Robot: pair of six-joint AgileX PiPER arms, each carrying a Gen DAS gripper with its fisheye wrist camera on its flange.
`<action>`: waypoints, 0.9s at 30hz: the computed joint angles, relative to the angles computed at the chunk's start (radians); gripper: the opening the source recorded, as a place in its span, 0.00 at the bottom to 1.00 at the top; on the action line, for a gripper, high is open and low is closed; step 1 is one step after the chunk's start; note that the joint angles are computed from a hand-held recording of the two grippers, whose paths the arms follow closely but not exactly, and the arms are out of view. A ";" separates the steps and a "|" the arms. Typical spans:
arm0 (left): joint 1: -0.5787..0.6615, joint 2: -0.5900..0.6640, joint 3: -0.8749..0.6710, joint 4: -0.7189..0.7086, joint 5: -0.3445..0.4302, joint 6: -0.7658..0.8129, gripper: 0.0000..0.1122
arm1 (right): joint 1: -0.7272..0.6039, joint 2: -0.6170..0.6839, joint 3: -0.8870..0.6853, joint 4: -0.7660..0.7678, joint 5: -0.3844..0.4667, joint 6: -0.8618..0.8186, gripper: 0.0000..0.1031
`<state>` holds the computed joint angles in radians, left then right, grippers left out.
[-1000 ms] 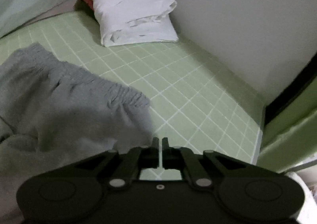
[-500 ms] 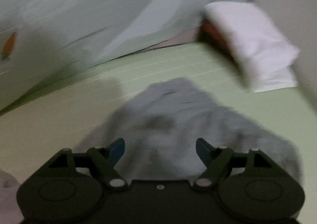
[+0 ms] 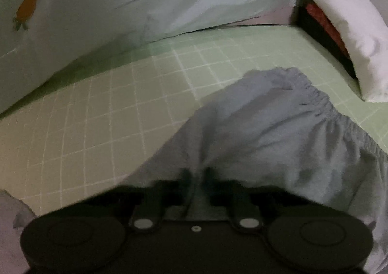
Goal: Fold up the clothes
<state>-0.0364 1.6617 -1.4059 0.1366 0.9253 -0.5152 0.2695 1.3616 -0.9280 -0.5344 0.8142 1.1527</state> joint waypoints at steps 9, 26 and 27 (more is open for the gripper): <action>-0.018 0.120 -0.372 -0.083 -0.028 0.111 0.02 | -0.153 -0.108 -0.100 -0.144 -0.068 -0.045 0.01; -0.087 0.108 -0.070 0.078 0.006 -0.106 0.57 | -0.008 -0.244 0.112 -0.280 0.103 0.013 0.80; -0.081 0.097 -0.037 0.071 -0.002 -0.106 0.57 | 0.033 -0.263 0.137 -0.262 0.135 0.031 0.80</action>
